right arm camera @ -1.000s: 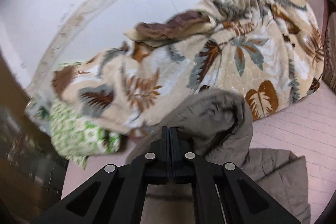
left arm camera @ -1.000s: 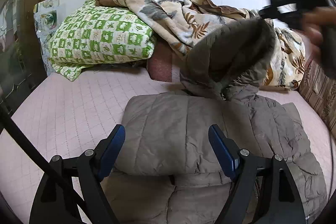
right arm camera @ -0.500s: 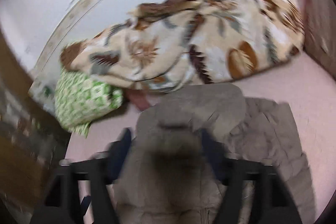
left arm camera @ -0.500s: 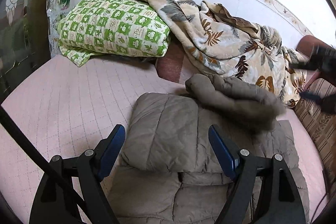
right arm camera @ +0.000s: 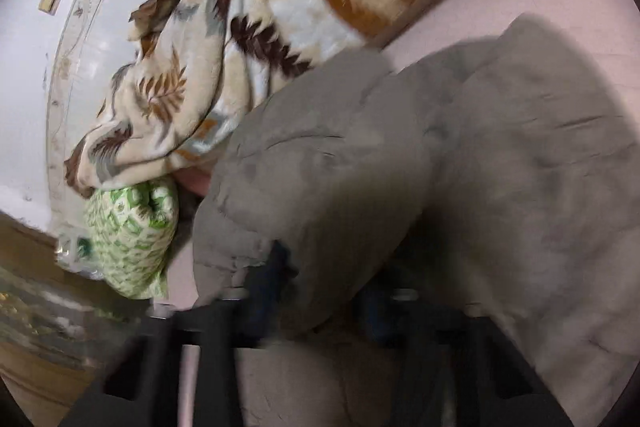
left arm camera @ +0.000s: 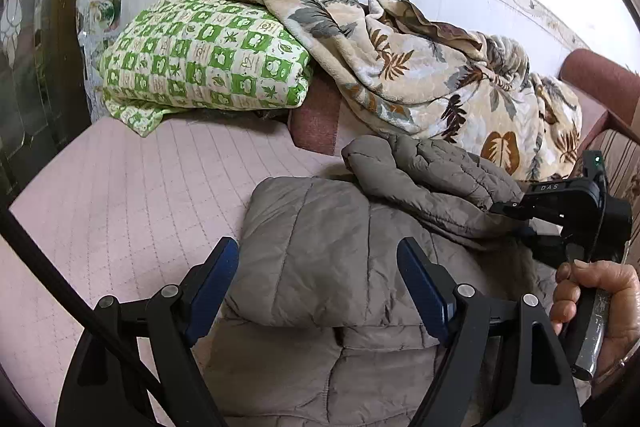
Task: Fold large clothes
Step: 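Fold the held hood down over the jacket body with the right tool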
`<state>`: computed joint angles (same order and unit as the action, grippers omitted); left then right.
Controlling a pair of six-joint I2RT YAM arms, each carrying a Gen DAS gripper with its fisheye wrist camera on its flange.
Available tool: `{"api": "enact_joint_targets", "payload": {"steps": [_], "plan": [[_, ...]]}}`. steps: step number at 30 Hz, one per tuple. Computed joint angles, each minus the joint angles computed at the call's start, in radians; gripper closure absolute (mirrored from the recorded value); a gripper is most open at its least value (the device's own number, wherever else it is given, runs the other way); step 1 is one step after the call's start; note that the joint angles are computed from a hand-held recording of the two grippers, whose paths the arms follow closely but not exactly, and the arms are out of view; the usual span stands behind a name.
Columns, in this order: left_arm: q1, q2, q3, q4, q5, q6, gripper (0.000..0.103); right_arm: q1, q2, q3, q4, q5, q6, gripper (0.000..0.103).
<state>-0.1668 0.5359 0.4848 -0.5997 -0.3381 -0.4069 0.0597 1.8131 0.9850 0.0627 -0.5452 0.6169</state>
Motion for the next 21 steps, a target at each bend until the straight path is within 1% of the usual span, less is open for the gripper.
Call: {"api": "enact_joint_targets", "payload": {"steps": [2, 3, 5, 8, 11, 13, 15, 16, 18, 19, 20, 21], "plan": [[-0.02, 0.01, 0.001, 0.004, -0.026, 0.001, 0.022, 0.002, -0.05, -0.073, 0.098, 0.001, 0.034, 0.087], [-0.023, 0.012, 0.001, 0.006, -0.029, 0.002, 0.022, 0.003, -0.09, -0.101, 0.117, 0.002, 0.029, 0.088], [-0.028, 0.013, 0.0, 0.008, -0.023, 0.0, 0.022, -0.007, -0.214, -0.173, 0.139, -0.02, 0.013, 0.09], [-0.043, 0.003, 0.002, 0.002, -0.028, -0.001, 0.022, -0.045, -0.392, -0.234, 0.065, -0.081, 0.002, 0.091], [-0.069, -0.02, 0.005, -0.01, -0.05, -0.011, 0.022, -0.095, -0.62, -0.314, -0.081, -0.14, -0.065, 0.091], [-0.076, -0.029, 0.005, -0.015, -0.054, -0.014, 0.022, -0.107, -0.72, -0.376, -0.171, -0.159, -0.123, 0.091], [-0.086, -0.029, 0.005, -0.019, -0.063, -0.02, 0.022, -0.101, -0.765, -0.451, -0.206, -0.153, -0.163, 0.091], [-0.1, -0.022, 0.006, -0.021, -0.071, -0.026, 0.022, -0.077, -0.759, -0.498, -0.196, -0.123, -0.183, 0.091], [-0.146, 0.009, 0.004, -0.012, -0.104, -0.043, 0.022, -0.04, -0.672, -0.555, -0.133, -0.059, -0.223, 0.092], [-0.189, 0.04, 0.005, -0.006, -0.137, -0.056, 0.022, -0.035, -0.604, -0.574, -0.076, -0.037, -0.239, 0.092], [-0.22, 0.07, 0.004, 0.004, -0.159, -0.064, 0.022, -0.021, -0.487, -0.589, 0.029, 0.007, -0.252, 0.092], [-0.244, 0.1, 0.003, 0.018, -0.173, -0.07, 0.022, -0.019, -0.405, -0.589, 0.097, 0.026, -0.265, 0.092]]}}
